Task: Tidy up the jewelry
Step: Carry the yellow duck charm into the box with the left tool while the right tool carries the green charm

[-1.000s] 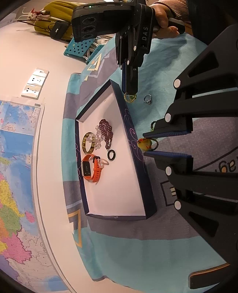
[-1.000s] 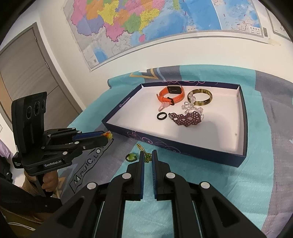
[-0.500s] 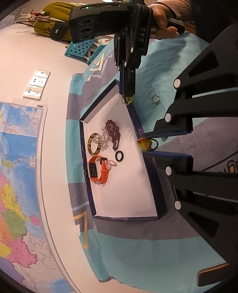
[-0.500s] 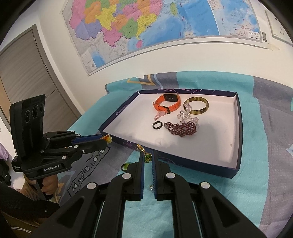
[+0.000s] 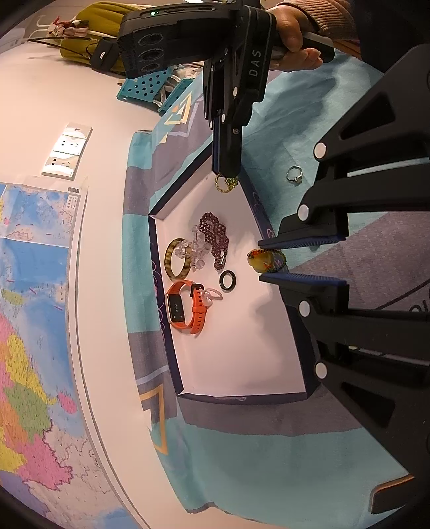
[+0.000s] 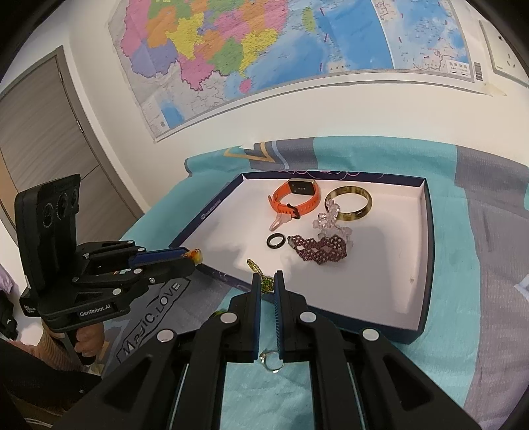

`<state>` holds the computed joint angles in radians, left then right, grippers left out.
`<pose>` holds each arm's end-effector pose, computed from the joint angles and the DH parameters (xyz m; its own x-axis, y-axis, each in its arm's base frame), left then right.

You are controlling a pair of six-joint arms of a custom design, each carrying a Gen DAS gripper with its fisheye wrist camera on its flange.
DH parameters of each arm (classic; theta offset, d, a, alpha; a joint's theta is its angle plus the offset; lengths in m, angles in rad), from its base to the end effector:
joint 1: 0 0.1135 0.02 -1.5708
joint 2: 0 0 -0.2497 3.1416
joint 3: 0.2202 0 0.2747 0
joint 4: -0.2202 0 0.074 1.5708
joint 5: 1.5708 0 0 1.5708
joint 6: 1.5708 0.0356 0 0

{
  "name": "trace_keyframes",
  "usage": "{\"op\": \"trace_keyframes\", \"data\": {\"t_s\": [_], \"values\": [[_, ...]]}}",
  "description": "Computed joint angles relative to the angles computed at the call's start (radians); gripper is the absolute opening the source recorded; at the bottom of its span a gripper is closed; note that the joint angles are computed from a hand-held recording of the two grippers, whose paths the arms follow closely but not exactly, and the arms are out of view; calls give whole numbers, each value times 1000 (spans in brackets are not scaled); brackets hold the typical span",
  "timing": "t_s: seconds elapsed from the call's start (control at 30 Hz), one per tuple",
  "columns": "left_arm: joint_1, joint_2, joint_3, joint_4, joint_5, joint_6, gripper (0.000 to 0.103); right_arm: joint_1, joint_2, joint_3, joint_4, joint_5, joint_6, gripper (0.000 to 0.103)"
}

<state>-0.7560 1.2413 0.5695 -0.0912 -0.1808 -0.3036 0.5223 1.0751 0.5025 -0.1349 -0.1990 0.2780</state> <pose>0.1973 -0.1772 0.1545 -0.6533 0.2118 -0.7269 0.4034 0.9098 -0.0975 0.2061 0.1267 0.1676 -0.7116 -0.0992 -0.6956 -0.4409 0.8339 0.3321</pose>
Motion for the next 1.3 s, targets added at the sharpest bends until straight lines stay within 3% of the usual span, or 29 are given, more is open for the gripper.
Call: {"op": "trace_keyframes", "data": {"t_s": [1.3], "values": [[70,245,150,50,39,35,15,-76,286,152,63,-48,-31,6]]}}
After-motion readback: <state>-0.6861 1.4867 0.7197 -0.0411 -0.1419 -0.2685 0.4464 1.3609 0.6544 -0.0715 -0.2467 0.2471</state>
